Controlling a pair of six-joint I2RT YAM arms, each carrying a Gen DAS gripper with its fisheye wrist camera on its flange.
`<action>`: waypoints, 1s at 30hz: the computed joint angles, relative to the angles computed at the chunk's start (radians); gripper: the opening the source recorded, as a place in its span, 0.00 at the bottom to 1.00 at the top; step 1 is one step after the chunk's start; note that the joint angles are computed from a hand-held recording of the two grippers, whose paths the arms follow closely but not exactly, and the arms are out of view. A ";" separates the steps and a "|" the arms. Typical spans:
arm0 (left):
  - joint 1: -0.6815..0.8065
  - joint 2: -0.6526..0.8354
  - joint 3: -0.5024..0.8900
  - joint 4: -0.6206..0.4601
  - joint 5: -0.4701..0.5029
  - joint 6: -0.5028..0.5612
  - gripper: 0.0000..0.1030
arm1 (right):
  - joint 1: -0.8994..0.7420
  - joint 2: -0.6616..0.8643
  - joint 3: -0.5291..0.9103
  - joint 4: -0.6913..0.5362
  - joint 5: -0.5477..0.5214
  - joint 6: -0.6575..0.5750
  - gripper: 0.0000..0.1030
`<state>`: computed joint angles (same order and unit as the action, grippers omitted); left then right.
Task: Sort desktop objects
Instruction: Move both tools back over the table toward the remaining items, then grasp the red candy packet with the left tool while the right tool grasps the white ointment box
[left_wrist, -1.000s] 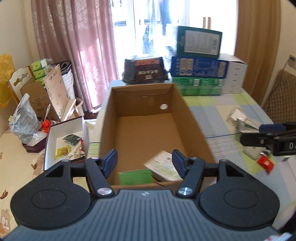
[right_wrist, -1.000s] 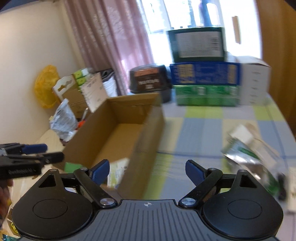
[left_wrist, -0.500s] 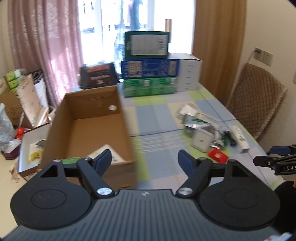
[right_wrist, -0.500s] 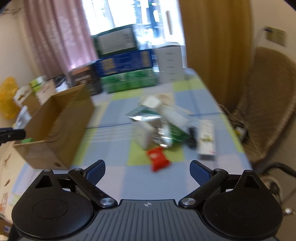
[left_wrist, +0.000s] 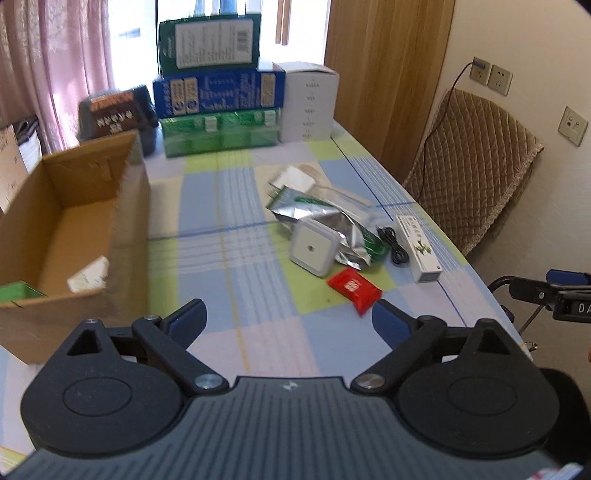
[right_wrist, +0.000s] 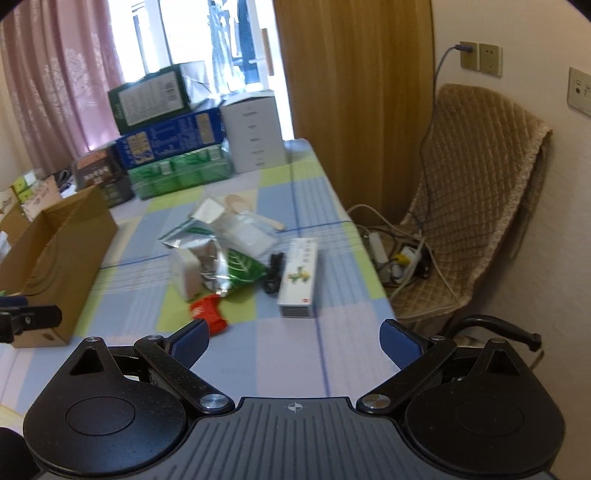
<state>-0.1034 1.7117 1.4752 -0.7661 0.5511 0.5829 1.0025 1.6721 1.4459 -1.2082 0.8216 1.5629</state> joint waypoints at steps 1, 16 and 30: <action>-0.015 -0.001 -0.013 0.011 -0.011 -0.016 0.92 | -0.011 -0.015 -0.021 0.024 -0.004 -0.023 0.93; -0.227 0.129 -0.110 0.226 -0.121 -0.188 0.86 | -0.248 -0.138 -0.284 0.419 -0.162 -0.404 0.80; -0.334 0.375 0.019 0.322 -0.174 -0.274 0.62 | -0.403 -0.090 -0.379 0.635 -0.301 -0.586 0.68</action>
